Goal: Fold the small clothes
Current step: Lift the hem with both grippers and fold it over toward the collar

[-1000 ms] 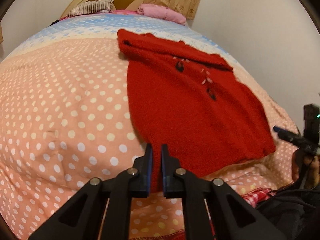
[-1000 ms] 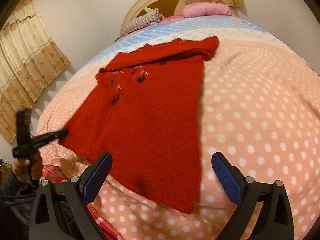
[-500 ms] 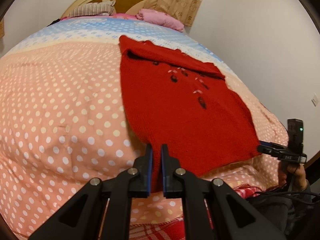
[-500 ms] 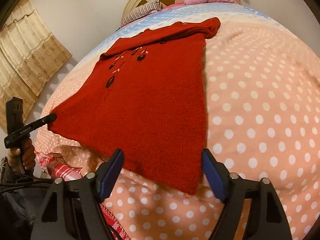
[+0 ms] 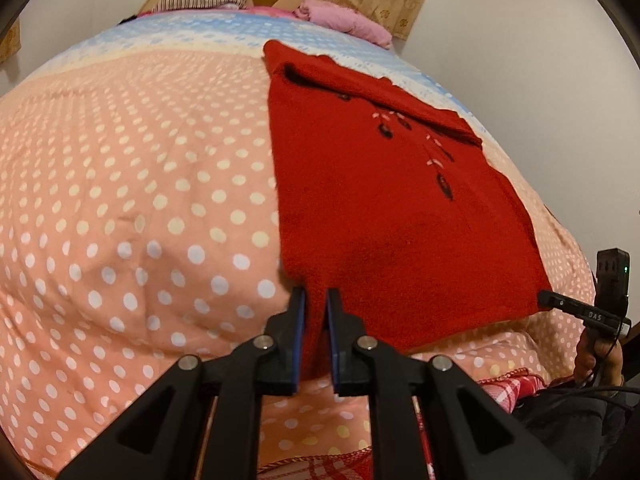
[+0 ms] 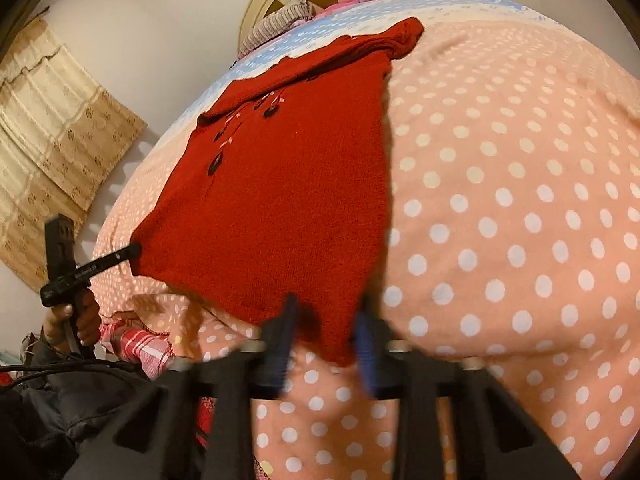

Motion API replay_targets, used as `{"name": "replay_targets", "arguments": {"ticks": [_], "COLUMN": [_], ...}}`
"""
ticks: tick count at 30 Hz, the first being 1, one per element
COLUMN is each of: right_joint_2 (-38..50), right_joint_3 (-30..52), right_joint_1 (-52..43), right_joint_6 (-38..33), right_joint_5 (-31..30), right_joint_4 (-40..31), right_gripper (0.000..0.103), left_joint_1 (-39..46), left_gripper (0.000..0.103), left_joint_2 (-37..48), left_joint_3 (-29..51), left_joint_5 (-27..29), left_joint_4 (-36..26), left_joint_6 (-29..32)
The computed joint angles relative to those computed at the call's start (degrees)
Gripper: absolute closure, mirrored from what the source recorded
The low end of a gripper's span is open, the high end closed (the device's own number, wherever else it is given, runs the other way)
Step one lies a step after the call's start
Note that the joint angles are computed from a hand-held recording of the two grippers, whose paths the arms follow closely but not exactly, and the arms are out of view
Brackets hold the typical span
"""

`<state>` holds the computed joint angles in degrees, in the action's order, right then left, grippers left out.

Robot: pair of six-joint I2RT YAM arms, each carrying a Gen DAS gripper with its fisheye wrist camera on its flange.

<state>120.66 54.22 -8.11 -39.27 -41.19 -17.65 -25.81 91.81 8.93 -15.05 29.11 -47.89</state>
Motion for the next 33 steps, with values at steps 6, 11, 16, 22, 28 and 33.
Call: {"name": "replay_targets", "arguments": {"ticks": [6, 11, 16, 22, 28, 33], "right_joint_2": [-1.42, -3.61, -3.47, -4.85, -3.35, -5.78], "right_joint_3": [-0.12, 2.96, 6.73, 6.79, 10.39, 12.04], "right_joint_1": [-2.21, -6.72, -8.55, -8.66, -8.12, -7.24], "right_joint_6": [-4.37, -12.96, -16.7, -16.76, -13.87, -7.42], "right_joint_5": [-4.35, -14.14, -19.66, -21.25, -23.4, -25.78], "right_joint_4": [-3.49, -15.98, -24.52, -25.2, -26.37, -22.82], "right_gripper": [0.095, 0.096, 0.096, 0.096, 0.096, 0.096], "left_joint_1": [-1.0, -1.56, -1.66, -3.6, 3.79, 11.18], "left_gripper": [0.095, 0.094, 0.095, 0.095, 0.095, 0.095], "left_joint_2": [-6.41, -17.49, -23.83, -30.35, -32.06, -32.34], "left_joint_3": [-0.98, -2.0, -1.85, -0.27, 0.09, 0.84], "left_joint_5": [-1.0, -2.37, -3.11, -4.64, 0.12, 5.1], "left_joint_4": [-3.53, -10.15, -14.07, -19.21, -17.93, -15.52], "left_joint_6": [1.65, 3.0, 3.61, 5.07, 8.42, 10.72]}}
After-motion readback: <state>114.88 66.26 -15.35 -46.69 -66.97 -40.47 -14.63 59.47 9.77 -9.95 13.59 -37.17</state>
